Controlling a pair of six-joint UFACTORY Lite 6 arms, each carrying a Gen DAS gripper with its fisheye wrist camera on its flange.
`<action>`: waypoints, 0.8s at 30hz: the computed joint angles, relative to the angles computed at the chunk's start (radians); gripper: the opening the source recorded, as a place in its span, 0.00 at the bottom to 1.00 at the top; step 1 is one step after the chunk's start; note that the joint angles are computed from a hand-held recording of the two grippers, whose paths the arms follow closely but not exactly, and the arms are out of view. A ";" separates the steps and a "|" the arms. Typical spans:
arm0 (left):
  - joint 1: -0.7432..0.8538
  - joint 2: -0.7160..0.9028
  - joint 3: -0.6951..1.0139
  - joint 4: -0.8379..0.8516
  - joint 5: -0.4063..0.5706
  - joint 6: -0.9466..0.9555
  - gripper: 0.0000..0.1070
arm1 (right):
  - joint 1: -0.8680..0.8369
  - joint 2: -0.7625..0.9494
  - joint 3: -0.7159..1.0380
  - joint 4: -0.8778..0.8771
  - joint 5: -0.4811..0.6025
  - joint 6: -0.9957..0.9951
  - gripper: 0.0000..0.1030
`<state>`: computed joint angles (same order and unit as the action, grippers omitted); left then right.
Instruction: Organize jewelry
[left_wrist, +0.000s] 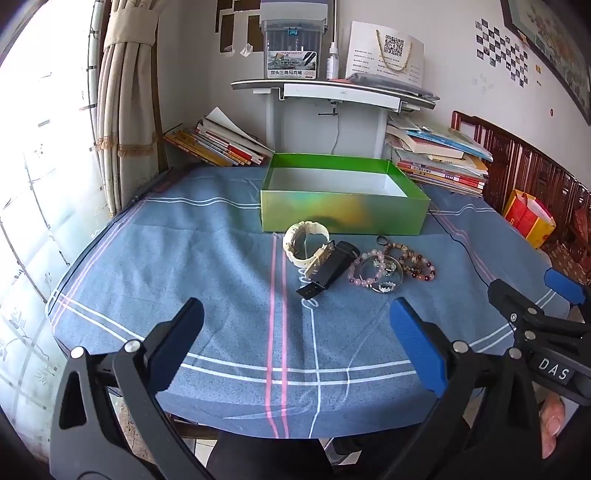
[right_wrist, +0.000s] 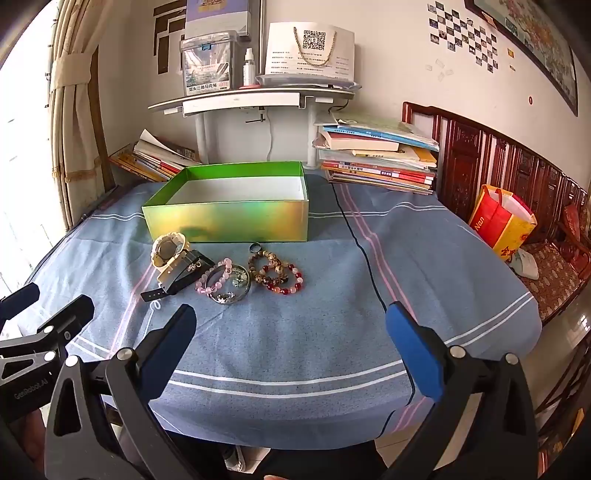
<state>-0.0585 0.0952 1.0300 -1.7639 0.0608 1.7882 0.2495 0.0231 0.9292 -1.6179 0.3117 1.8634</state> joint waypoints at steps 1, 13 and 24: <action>0.000 -0.001 -0.002 -0.016 0.003 0.014 0.93 | 0.000 0.000 -0.002 -0.012 0.001 0.013 0.97; 0.002 -0.004 -0.017 -0.168 0.004 0.171 0.93 | 0.001 0.005 -0.002 -0.022 -0.007 0.025 0.97; 0.002 0.006 -0.002 0.029 0.001 -0.021 0.93 | -0.002 0.004 -0.009 -0.036 -0.012 0.041 0.97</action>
<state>-0.0561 0.1009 1.0278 -1.7352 0.0620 1.7672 0.2476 0.0266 0.9203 -1.6542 0.2994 1.9046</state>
